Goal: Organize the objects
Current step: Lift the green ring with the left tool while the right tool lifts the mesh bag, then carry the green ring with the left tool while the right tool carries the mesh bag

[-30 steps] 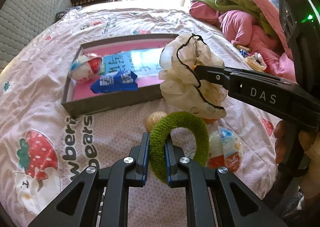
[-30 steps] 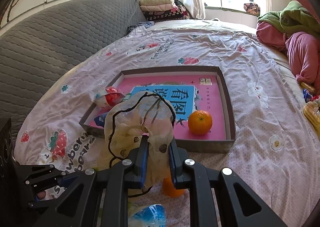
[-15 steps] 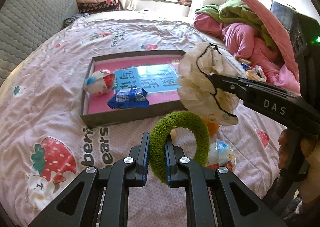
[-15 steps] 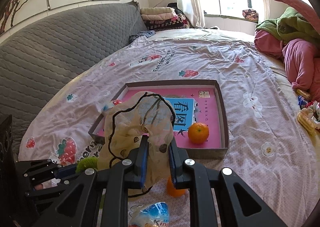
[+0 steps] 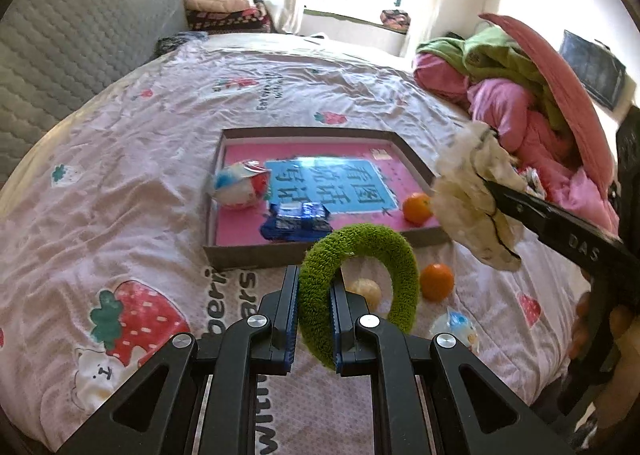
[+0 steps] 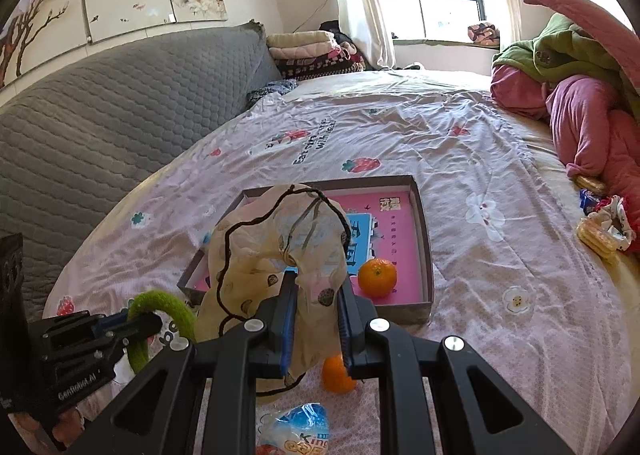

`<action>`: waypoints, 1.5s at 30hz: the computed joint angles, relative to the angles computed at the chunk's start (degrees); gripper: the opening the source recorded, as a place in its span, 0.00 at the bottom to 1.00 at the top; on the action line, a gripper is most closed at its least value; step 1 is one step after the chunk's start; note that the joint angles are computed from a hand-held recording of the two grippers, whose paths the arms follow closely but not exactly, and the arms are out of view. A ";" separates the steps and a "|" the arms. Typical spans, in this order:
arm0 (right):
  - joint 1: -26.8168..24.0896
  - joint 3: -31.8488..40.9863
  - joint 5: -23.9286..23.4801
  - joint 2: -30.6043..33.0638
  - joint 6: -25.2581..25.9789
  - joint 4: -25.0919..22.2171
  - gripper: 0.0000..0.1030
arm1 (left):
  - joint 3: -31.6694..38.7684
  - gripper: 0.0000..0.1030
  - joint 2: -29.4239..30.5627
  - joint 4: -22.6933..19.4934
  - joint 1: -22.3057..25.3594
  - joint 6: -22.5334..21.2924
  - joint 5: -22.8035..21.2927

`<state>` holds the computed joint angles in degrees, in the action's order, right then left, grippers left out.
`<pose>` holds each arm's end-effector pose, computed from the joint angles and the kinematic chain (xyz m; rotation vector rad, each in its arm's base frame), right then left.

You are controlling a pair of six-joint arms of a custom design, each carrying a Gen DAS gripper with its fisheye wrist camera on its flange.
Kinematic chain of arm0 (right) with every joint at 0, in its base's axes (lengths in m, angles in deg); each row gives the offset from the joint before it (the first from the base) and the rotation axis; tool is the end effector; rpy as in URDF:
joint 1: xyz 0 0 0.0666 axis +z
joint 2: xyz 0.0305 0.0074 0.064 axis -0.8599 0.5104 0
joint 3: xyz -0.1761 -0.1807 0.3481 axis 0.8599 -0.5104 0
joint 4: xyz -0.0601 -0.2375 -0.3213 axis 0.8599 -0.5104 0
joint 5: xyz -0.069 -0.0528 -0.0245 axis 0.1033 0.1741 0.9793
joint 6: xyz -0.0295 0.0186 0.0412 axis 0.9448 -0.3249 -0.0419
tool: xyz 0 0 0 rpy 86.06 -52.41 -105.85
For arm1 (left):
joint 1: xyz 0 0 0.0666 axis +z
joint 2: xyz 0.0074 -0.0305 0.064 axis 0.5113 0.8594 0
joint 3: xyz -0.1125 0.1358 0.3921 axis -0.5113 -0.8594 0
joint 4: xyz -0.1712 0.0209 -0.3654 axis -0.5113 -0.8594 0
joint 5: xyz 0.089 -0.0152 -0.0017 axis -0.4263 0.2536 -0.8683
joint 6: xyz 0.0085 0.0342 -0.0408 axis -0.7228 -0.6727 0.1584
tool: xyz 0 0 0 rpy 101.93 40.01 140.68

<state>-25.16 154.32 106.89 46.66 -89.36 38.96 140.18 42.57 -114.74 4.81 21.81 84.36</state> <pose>0.4720 0.2988 0.3469 0.3584 2.2128 0.1022 0.5558 -0.2797 0.3443 0.6303 2.3346 -0.4886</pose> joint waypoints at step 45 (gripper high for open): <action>-4.84 9.38 5.62 9.18 -3.39 -8.97 0.18 | 18.70 0.13 15.46 -3.01 3.08 3.43 -6.01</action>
<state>-30.01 163.70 112.51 55.84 -92.75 29.99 158.87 58.03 -117.75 7.89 25.25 78.35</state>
